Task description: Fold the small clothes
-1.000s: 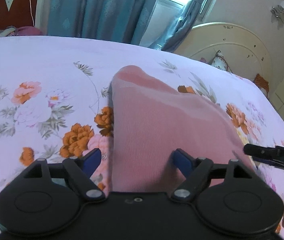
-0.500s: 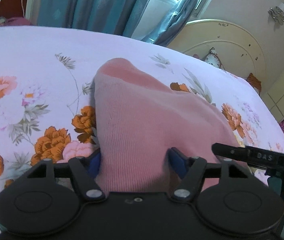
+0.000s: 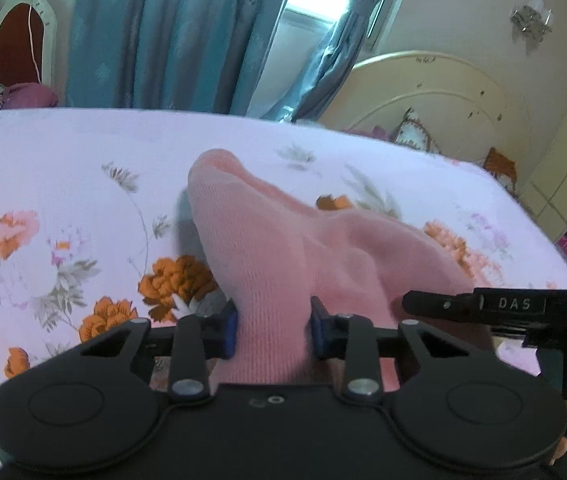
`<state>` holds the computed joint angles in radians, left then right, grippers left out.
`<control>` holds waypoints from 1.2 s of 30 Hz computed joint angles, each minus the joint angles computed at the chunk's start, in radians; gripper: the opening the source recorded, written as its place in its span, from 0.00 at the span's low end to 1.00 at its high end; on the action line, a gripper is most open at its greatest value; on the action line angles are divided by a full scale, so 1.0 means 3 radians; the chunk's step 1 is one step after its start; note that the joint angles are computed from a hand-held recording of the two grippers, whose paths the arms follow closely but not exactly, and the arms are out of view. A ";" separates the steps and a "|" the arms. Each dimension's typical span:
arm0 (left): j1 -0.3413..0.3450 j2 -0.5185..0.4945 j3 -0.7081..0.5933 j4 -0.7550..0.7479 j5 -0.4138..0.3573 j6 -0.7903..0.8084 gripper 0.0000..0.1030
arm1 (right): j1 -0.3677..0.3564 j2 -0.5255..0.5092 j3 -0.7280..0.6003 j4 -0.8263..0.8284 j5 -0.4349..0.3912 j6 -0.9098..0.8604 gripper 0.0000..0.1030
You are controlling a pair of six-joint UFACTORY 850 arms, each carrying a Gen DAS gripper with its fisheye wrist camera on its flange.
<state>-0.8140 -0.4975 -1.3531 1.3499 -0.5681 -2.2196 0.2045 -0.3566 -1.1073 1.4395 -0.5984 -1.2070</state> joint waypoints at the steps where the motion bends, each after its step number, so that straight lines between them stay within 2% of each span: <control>1: -0.0007 0.0022 0.0004 0.0020 -0.0004 -0.0008 0.31 | 0.0005 0.0027 0.0008 0.0022 -0.0032 -0.0021 0.21; 5: -0.0052 0.0106 0.0031 0.0034 -0.0099 0.0053 0.31 | 0.0056 0.0110 0.0025 0.0114 -0.0143 -0.0013 0.21; 12: -0.0097 0.0560 0.0478 0.0129 -0.0281 -0.0079 0.30 | 0.0329 0.0269 0.0083 0.0297 -0.0167 0.0047 0.21; 17: -0.0102 0.1110 0.1083 0.0299 -0.0411 -0.0333 0.30 | 0.0736 0.0334 0.0056 0.0559 -0.0014 0.0019 0.21; 20: -0.0049 0.1548 0.1536 0.0386 -0.0403 -0.0427 0.30 | 0.1074 0.0352 0.0043 0.0796 0.0202 -0.0025 0.21; 24: 0.0145 0.2195 0.2136 0.0386 -0.0294 -0.0323 0.30 | 0.1570 0.0204 -0.0110 0.1169 0.0525 -0.0072 0.21; 29: 0.0513 0.2813 0.2659 0.0251 -0.0119 0.0006 0.30 | 0.2063 -0.0196 -0.0505 0.1659 0.0773 -0.0258 0.21; 36: 0.1078 0.3181 0.3119 0.0353 0.0176 0.0271 0.31 | 0.2403 -0.0801 -0.1141 0.1183 0.1097 0.0299 0.21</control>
